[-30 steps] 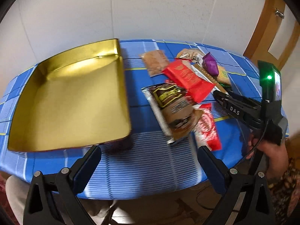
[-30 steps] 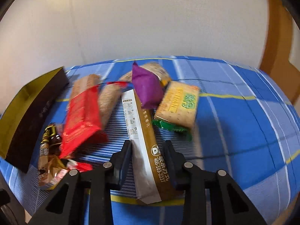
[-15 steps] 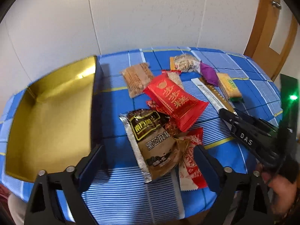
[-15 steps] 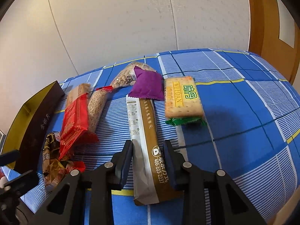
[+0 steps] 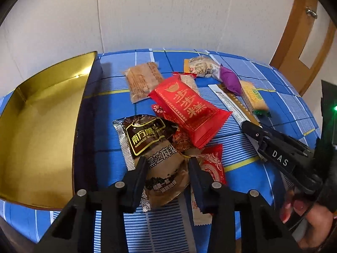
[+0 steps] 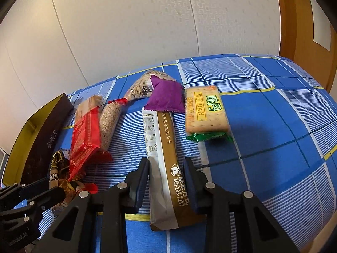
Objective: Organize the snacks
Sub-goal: 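Grasp the dark brown packet with the left tool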
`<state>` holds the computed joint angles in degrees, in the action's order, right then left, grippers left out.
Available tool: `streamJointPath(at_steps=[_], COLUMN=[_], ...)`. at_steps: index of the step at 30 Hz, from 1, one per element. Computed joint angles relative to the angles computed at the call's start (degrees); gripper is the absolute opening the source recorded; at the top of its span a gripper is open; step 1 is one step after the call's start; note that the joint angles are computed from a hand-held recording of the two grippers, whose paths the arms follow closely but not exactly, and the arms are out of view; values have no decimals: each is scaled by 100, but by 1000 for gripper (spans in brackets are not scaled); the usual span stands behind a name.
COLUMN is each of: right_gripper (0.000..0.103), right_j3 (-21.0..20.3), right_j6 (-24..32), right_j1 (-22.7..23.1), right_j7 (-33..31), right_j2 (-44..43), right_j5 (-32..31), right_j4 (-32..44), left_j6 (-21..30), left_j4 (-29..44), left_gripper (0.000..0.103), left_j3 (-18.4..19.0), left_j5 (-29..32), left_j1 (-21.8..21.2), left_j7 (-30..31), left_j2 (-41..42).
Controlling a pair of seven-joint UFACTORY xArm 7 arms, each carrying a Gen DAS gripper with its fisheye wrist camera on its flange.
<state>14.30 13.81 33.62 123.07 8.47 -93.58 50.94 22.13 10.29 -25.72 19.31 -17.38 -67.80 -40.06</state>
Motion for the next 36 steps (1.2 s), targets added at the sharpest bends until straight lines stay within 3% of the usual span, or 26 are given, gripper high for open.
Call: streamJointPath(at_steps=[5,9,12,14,15,18,23,26,36], right_gripper=[34,34,35,35,35,35,35,35,34], right_j3=[-2,-1,-6,-1,1,6,7,9,12], right_j6=[18,41,21,19,20,30,25,28,221], right_j1=[8,21,16,11,8,6,1,-4,85], right_j7=[-25,-33,50,81,75,60,80,105,-205], right_j2=[0,1,3,5,5,12,11,16,31], right_j5=[17,32,-32,-61,-60,-57,-80,-103,130], right_j4=[0,0,5,8,7,13,14,23,37], left_j6=[88,91,233,214,200,-137,-199,-170,216], left_j4=[-63,-213,-89,-72,-64,-82,-49,-166,-596], left_gripper=[24,21,33,60,63,59,48,33,28], left_j3=[-159,-184,-266,-245,-222,-59,-386,-349,-26], left_j5=[103,71,143,172,184,221,428,414,-13], left_j1=[-137,-286,-175,-95,-44,56,223,101,-598], left_j7=[3,-98,-108,-170,-197,-103,-203,-241,-139], left_j2=[-218,-454,-311,-251,-217,8,23,-210,-1100])
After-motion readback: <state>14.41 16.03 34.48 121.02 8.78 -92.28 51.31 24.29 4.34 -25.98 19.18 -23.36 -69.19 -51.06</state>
